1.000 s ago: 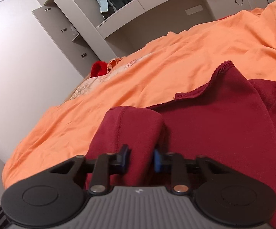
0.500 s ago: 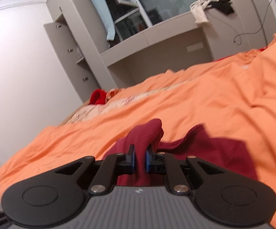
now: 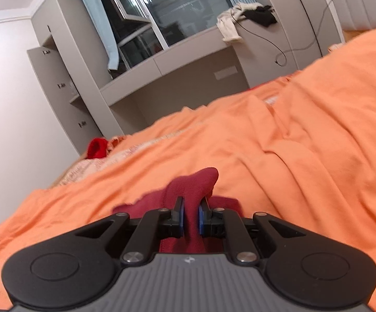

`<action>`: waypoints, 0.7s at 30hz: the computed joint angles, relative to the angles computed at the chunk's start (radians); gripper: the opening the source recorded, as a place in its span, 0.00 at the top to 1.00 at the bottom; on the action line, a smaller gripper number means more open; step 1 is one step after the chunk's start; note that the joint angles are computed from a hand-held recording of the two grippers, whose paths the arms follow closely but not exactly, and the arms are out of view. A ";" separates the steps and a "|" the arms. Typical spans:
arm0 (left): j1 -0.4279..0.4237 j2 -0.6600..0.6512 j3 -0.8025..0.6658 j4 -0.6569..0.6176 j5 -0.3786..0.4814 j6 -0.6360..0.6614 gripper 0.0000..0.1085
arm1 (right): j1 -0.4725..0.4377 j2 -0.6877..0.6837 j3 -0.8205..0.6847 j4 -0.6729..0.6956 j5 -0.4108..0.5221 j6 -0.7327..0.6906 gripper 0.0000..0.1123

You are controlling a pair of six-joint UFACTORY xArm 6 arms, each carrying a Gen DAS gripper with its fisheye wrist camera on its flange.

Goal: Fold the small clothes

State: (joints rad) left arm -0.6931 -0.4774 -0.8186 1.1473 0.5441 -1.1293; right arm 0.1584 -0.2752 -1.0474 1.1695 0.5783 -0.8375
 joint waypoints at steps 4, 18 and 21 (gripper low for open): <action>0.001 0.023 -0.007 -0.003 -0.012 0.002 0.84 | -0.010 0.008 0.023 -0.032 -0.021 0.021 0.90; 0.090 -0.064 0.072 -0.128 -0.203 -0.023 0.52 | 0.016 0.029 0.031 -0.104 -0.060 0.080 0.86; 0.078 -0.079 0.078 -0.101 -0.208 -0.067 0.38 | 0.018 0.027 0.038 -0.109 -0.071 0.083 0.81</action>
State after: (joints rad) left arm -0.6146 -0.5567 -0.7411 1.0467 0.3363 -1.1963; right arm 0.1764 -0.2477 -1.0095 1.0604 0.5073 -0.7544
